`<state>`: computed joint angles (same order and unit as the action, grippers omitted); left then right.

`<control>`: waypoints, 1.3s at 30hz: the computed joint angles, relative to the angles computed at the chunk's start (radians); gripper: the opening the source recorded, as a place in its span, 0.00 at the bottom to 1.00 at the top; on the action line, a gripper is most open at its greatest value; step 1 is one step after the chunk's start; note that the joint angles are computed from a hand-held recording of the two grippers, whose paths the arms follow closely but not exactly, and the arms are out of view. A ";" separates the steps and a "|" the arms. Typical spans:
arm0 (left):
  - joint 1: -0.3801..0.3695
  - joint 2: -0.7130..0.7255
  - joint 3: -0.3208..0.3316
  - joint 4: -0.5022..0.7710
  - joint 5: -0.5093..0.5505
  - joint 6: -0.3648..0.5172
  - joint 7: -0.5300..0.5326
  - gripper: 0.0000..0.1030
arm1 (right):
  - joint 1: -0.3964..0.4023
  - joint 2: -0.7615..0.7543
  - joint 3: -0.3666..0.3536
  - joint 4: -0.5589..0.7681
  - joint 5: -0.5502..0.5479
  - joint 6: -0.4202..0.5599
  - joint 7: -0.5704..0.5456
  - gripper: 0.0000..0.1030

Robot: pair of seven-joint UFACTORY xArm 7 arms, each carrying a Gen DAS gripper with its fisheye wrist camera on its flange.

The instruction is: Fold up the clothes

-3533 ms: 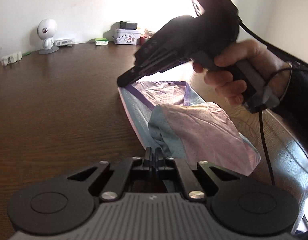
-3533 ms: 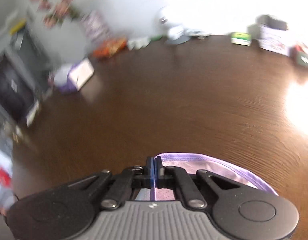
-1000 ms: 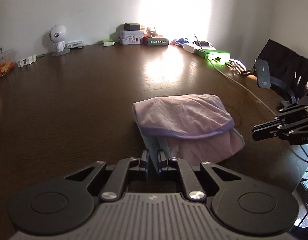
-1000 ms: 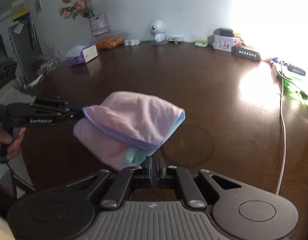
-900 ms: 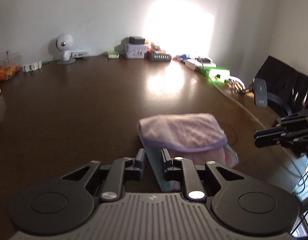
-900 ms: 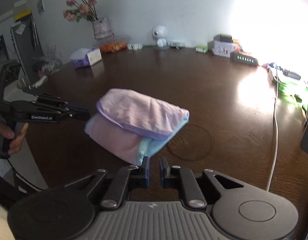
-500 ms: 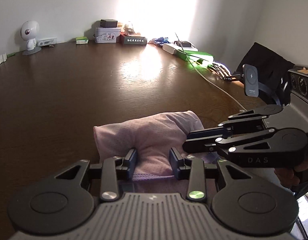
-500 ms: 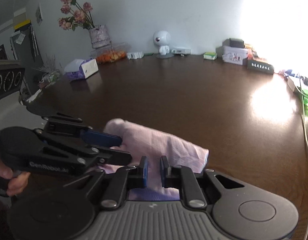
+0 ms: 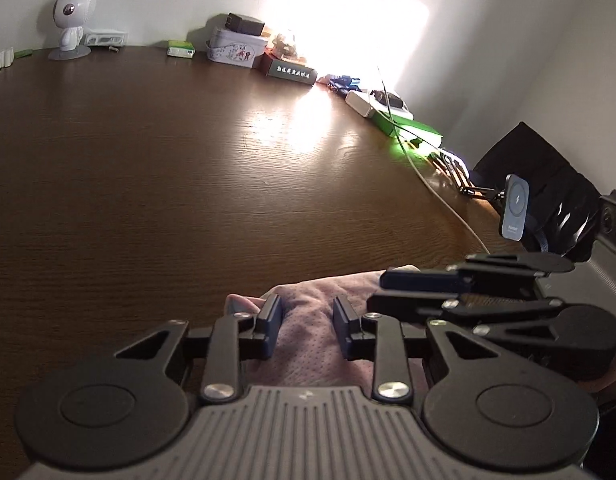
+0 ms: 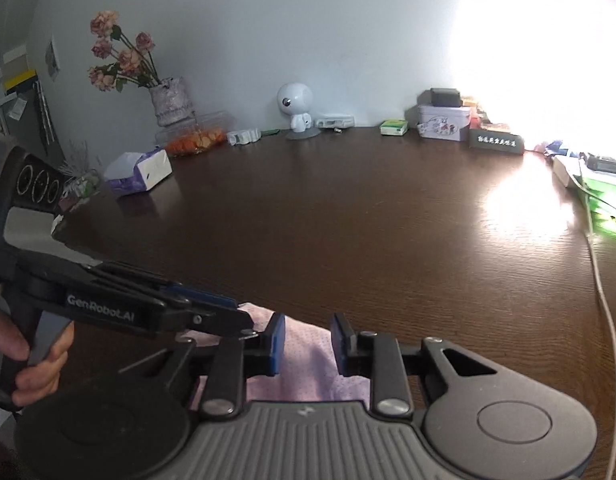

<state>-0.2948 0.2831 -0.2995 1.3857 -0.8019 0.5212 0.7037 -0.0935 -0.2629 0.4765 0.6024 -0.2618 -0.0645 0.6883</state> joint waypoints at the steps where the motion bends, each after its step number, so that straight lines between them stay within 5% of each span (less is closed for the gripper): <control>1: 0.009 -0.004 -0.009 -0.013 -0.030 -0.013 0.029 0.28 | 0.002 0.017 0.001 0.006 -0.033 0.020 0.019 0.22; 4: 0.013 -0.040 0.002 -0.044 -0.044 -0.011 0.011 0.37 | -0.122 -0.027 0.122 -0.032 -0.088 -0.033 0.084 0.22; 6: 0.011 -0.096 0.008 -0.101 -0.055 -0.041 0.047 0.53 | -0.061 -0.071 0.088 -0.064 -0.016 -0.032 0.033 0.24; 10: -0.017 -0.147 0.040 -0.184 -0.030 -0.070 0.039 0.57 | 0.104 -0.134 -0.029 -0.120 0.046 -0.024 -0.020 0.28; 14: -0.029 -0.213 0.054 -0.252 -0.051 -0.103 0.036 0.57 | 0.004 -0.204 0.117 -0.138 0.041 0.055 0.032 0.29; 17: -0.044 -0.311 0.077 -0.327 -0.134 -0.082 0.112 0.61 | 0.083 -0.320 0.053 -0.195 0.043 0.079 0.061 0.31; 19: -0.073 -0.365 0.099 -0.379 -0.192 -0.078 0.176 0.68 | 0.157 -0.385 -0.006 -0.240 0.049 0.083 0.044 0.41; 23: -0.135 -0.418 0.120 -0.463 -0.239 -0.112 0.262 0.69 | 0.202 -0.413 -0.002 -0.267 0.056 0.136 0.057 0.45; 25: -0.148 -0.407 0.119 -0.473 -0.180 -0.144 0.226 0.61 | 0.174 -0.408 0.046 -0.264 0.038 0.147 0.083 0.45; 30: -0.171 -0.381 0.141 -0.470 -0.188 -0.153 0.249 0.10 | 0.139 -0.384 0.085 -0.274 -0.001 0.111 0.111 0.36; 31: -0.173 -0.375 0.142 -0.466 -0.210 -0.156 0.271 0.10 | 0.119 -0.377 0.100 -0.270 -0.006 0.102 0.122 0.29; 32: -0.172 -0.367 0.139 -0.459 -0.208 -0.163 0.271 0.07 | 0.097 -0.371 0.117 -0.266 -0.011 0.094 0.133 0.09; 36: -0.157 -0.301 0.125 -0.392 -0.154 -0.170 0.236 0.06 | 0.031 -0.344 0.146 -0.248 -0.005 0.071 0.176 0.05; 39: -0.136 -0.209 0.109 -0.284 0.011 -0.171 0.113 0.06 | -0.026 -0.274 0.150 -0.193 -0.019 0.078 0.177 0.05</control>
